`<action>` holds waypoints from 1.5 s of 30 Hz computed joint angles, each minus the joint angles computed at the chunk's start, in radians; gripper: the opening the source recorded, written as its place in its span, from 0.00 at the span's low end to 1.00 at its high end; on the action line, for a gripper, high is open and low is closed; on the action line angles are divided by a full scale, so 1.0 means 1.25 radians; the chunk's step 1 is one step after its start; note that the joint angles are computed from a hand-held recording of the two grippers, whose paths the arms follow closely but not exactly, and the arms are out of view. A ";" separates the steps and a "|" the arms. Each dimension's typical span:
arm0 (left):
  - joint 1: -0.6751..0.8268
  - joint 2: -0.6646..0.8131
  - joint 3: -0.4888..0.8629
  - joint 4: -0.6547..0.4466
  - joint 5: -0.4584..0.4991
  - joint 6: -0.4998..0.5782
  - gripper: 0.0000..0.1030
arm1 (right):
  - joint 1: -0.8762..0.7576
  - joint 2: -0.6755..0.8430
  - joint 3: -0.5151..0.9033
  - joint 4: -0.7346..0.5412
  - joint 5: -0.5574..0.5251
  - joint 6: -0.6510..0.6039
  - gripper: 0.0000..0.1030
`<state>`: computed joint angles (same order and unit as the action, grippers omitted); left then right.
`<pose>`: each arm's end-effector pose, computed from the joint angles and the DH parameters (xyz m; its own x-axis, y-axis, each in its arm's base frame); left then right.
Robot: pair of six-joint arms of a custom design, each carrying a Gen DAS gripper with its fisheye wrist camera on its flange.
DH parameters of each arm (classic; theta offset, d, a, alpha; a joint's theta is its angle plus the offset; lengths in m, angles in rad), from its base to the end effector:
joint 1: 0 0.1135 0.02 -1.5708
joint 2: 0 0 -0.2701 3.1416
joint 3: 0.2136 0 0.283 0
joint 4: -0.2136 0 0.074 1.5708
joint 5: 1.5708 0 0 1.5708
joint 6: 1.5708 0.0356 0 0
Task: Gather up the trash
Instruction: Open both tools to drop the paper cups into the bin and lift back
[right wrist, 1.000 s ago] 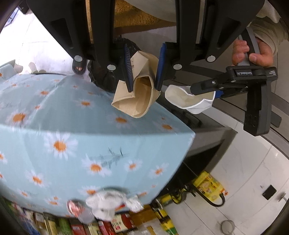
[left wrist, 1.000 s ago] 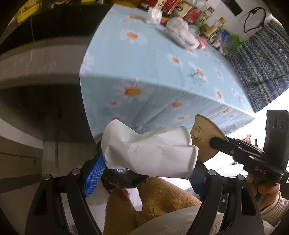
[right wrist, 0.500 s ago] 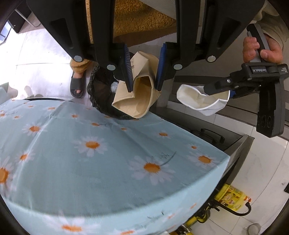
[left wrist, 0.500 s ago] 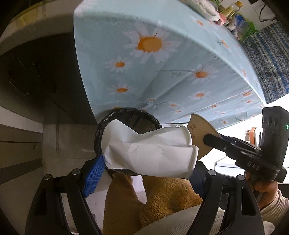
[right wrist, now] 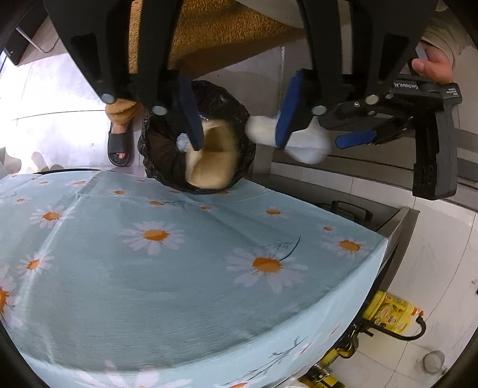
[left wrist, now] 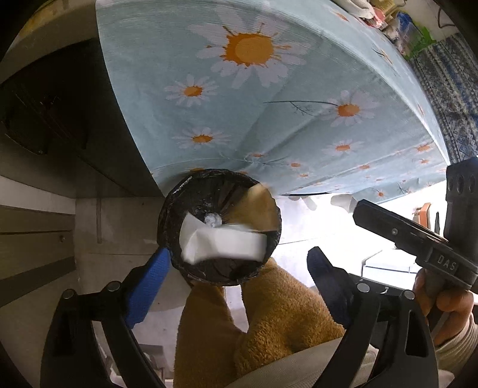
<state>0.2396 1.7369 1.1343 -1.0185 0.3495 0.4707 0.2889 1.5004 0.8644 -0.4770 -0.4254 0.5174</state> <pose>0.3148 0.0644 0.1652 -0.9734 0.2008 -0.1103 0.2264 0.9173 -0.3276 0.2893 0.1013 0.1714 -0.9621 0.1841 -0.2010 0.0478 0.8401 0.5403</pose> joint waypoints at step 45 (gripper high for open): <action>-0.009 -0.108 0.292 -0.127 0.154 0.024 0.88 | -0.089 -0.257 0.169 -0.104 0.219 -0.068 0.95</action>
